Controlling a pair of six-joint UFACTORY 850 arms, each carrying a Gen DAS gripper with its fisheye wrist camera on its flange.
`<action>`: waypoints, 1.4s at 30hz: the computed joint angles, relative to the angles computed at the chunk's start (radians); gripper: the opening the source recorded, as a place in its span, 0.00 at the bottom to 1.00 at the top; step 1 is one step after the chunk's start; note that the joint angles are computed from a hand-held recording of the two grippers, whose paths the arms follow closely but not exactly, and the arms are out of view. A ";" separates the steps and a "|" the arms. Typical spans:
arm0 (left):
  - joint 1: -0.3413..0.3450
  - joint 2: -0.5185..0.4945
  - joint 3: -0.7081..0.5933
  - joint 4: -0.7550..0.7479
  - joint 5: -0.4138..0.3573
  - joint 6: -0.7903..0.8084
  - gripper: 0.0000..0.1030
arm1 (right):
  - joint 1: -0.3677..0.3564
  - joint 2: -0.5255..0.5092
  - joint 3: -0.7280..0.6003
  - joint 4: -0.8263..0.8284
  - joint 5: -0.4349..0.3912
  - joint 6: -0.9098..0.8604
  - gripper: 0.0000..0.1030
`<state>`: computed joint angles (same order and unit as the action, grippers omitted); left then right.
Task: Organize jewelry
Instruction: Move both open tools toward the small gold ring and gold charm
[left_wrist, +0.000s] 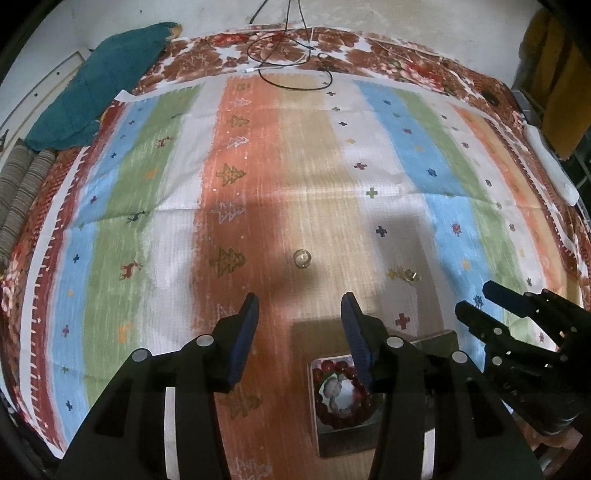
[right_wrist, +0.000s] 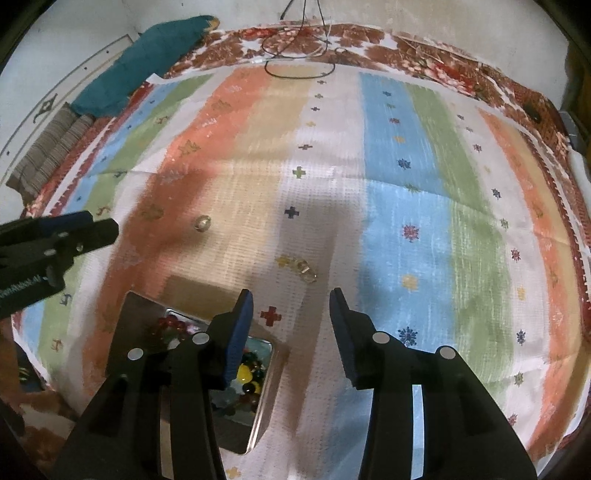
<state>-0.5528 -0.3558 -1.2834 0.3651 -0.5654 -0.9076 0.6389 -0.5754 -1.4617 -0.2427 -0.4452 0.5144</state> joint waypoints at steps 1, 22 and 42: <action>0.001 -0.005 -0.006 -0.003 -0.003 0.006 0.46 | -0.001 -0.005 -0.004 0.005 -0.005 -0.006 0.42; 0.034 -0.122 -0.115 -0.072 -0.055 0.109 0.47 | -0.020 -0.116 -0.136 0.123 -0.080 -0.130 0.43; 0.061 -0.234 -0.216 -0.139 -0.090 0.224 0.47 | -0.032 -0.212 -0.245 0.170 -0.145 -0.188 0.43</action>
<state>-0.4922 -0.5897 -1.4998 0.2258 -0.6551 -0.6840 0.6073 -0.7876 -1.7071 -0.0730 -0.5898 0.3262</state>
